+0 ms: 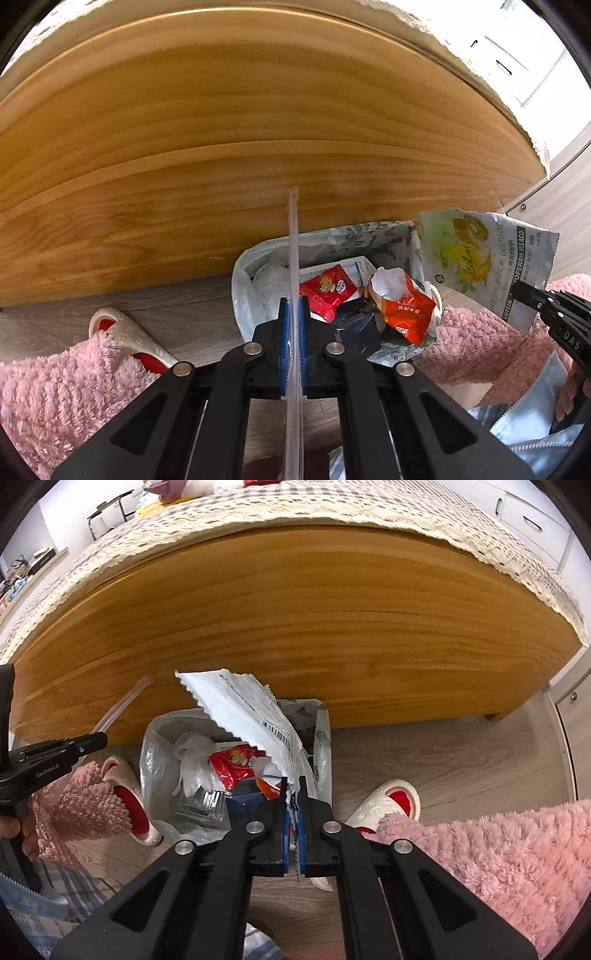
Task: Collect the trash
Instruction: 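Lower the straw and paper packet into the trash bag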
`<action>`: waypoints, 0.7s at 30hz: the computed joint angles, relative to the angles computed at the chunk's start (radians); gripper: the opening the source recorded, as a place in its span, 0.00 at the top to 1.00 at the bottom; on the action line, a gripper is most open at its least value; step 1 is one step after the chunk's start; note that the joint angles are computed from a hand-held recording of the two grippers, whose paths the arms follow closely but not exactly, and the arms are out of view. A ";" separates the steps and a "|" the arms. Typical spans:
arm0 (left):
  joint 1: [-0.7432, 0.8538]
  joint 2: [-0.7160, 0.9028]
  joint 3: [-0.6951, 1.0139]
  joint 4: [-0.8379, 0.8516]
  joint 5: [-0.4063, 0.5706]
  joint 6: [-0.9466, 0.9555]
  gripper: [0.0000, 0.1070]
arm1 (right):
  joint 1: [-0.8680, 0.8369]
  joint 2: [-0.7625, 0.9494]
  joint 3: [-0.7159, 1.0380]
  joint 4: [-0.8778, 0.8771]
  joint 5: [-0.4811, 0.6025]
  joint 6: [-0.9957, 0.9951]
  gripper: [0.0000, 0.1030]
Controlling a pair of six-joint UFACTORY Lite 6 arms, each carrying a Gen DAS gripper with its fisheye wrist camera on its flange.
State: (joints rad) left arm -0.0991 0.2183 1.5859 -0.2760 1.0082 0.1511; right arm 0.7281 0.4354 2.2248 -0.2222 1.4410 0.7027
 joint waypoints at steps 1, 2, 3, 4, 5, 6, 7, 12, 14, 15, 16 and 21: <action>0.003 0.006 0.007 -0.009 0.006 0.003 0.98 | -0.003 -0.001 0.000 0.003 0.006 0.006 0.97; 0.006 0.008 0.009 -0.015 0.009 0.004 0.98 | -0.014 -0.005 -0.004 0.009 0.011 0.013 0.97; 0.009 0.012 0.015 -0.017 0.013 0.005 0.98 | -0.016 -0.009 -0.008 0.012 0.015 0.025 0.97; 0.011 0.016 0.017 -0.015 0.016 0.002 0.98 | -0.027 -0.028 -0.033 0.024 0.009 0.037 0.97; 0.011 0.019 0.016 -0.013 0.018 -0.002 0.98 | -0.037 -0.042 -0.053 0.035 0.007 0.047 0.97; 0.013 0.026 0.014 -0.012 0.023 -0.008 0.98 | -0.042 -0.048 -0.069 0.043 0.005 0.058 0.97; 0.012 0.033 0.011 -0.012 0.024 -0.015 0.98 | -0.055 -0.062 -0.095 0.059 0.002 0.065 0.97; 0.013 0.091 0.019 -0.039 0.044 -0.058 0.98 | -0.108 -0.067 -0.142 0.134 0.001 0.066 0.97; 0.006 0.108 0.021 -0.052 0.047 -0.071 0.98 | -0.116 -0.035 -0.097 0.140 0.014 0.060 0.97; 0.001 0.112 0.022 -0.053 0.046 -0.073 0.98 | -0.115 -0.004 -0.049 0.136 0.029 0.055 0.97; -0.008 0.115 0.022 -0.052 0.042 -0.071 0.98 | -0.114 0.026 -0.002 0.132 0.045 0.050 0.97; -0.022 0.105 0.000 -0.063 0.042 -0.051 0.98 | -0.114 0.128 0.172 0.149 0.078 0.049 0.97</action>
State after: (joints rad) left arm -0.1210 0.3230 1.5855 -0.3390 1.0501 0.0999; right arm 0.6140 0.5637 2.3967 -0.0729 1.5186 0.7517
